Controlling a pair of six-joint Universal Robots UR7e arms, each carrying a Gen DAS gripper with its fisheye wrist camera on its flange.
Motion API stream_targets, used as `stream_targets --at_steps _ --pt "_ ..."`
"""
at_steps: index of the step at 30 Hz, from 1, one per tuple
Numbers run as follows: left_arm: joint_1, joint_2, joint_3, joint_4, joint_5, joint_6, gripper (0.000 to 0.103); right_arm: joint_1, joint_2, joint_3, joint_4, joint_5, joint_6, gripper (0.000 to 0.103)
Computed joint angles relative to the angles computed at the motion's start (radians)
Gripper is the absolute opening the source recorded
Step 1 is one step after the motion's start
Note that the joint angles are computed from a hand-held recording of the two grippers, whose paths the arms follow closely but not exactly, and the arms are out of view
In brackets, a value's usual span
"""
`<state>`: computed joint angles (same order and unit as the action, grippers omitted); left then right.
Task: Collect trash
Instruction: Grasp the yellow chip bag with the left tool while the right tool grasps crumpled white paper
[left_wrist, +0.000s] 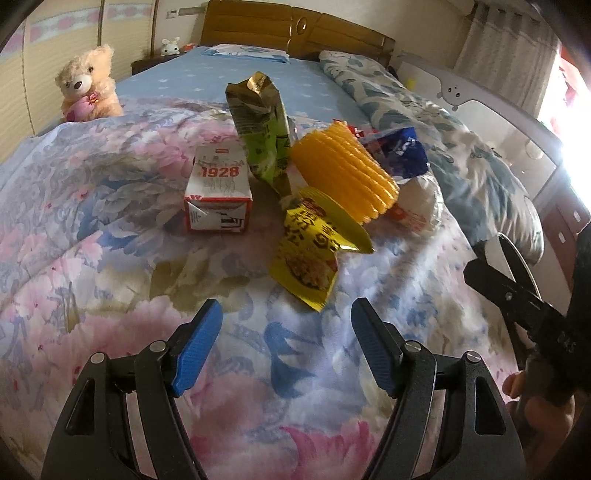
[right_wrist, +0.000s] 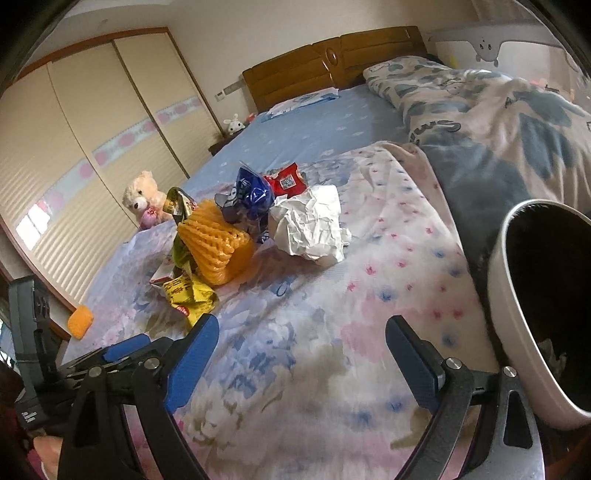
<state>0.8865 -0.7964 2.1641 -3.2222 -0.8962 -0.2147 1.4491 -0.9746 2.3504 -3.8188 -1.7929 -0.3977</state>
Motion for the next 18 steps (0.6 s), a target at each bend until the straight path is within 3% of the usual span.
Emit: stream_targets --at_steps 14,15,16,17,18 --pt "0.023 0.049 -0.083 0.007 0.004 0.032 0.072 0.016 0.063 -0.182 0.118 -0.047 -0.027 0.091" --pt "0.027 0.052 -0.087 0.002 -0.001 0.036 0.069 0.017 0.067 -0.190 0.118 -0.050 -0.029 0.091" --pt "0.032 0.053 -0.090 0.002 -0.013 0.039 0.058 0.018 0.071 -0.198 0.121 -0.055 -0.030 0.085" --pt "0.039 0.052 -0.096 0.012 -0.034 0.041 0.044 0.017 0.072 -0.209 0.141 -0.058 -0.026 0.072" --pt "0.047 0.051 -0.102 0.026 -0.059 0.043 0.036 0.014 0.068 -0.215 0.165 -0.053 -0.020 0.063"
